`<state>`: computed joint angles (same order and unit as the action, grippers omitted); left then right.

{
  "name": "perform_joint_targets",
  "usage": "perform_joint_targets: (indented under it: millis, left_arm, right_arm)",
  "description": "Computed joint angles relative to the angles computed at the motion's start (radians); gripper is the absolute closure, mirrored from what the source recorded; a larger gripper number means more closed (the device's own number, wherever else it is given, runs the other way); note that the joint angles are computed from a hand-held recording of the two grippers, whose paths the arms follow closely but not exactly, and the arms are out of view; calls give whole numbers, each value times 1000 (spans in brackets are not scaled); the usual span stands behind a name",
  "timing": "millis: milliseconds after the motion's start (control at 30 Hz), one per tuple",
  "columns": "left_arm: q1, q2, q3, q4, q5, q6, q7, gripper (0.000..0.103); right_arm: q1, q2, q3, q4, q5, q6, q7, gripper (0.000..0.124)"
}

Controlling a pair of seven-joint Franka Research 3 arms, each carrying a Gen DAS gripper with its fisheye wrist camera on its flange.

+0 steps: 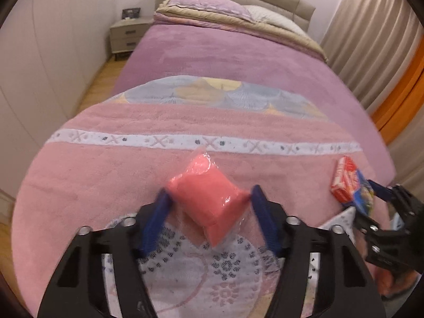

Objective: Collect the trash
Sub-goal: 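Grasp the pink packet with the left tool while the right tool grasps the tiger-print card box, then carry the pink packet and card box over the basket and open both tools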

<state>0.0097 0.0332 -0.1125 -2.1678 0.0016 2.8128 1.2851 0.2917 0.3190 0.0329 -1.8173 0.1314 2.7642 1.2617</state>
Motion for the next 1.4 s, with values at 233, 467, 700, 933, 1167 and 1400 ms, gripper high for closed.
perform_joint_targets:
  millis: [233, 467, 700, 933, 1167, 1400]
  left_arm:
    - [-41, -123, -1, -133, -102, 77, 64, 53]
    - [-174, -275, 47, -280, -187, 149, 124, 53]
    - [-416, -330, 147, -307, -328, 173, 265, 53]
    - [-568, -282, 126, -207, -453, 174, 419, 53]
    - [-610, -113, 36, 3, -594, 112, 597, 53]
    - [-560, 59, -68, 188, -690, 32, 707, 53]
  right_arm:
    - [40, -171, -31, -240, -47, 109, 189, 57]
    - [-1, -383, 4, -476, 24, 207, 242, 57]
    - [-87, -606, 46, -676, 21, 268, 293, 57]
    - [-236, -832, 63, -817, 33, 276, 359, 57]
    - [-474, -966, 137, -895, -8, 259, 484, 57]
    - [-587, -942, 115, -890, -44, 199, 569, 57]
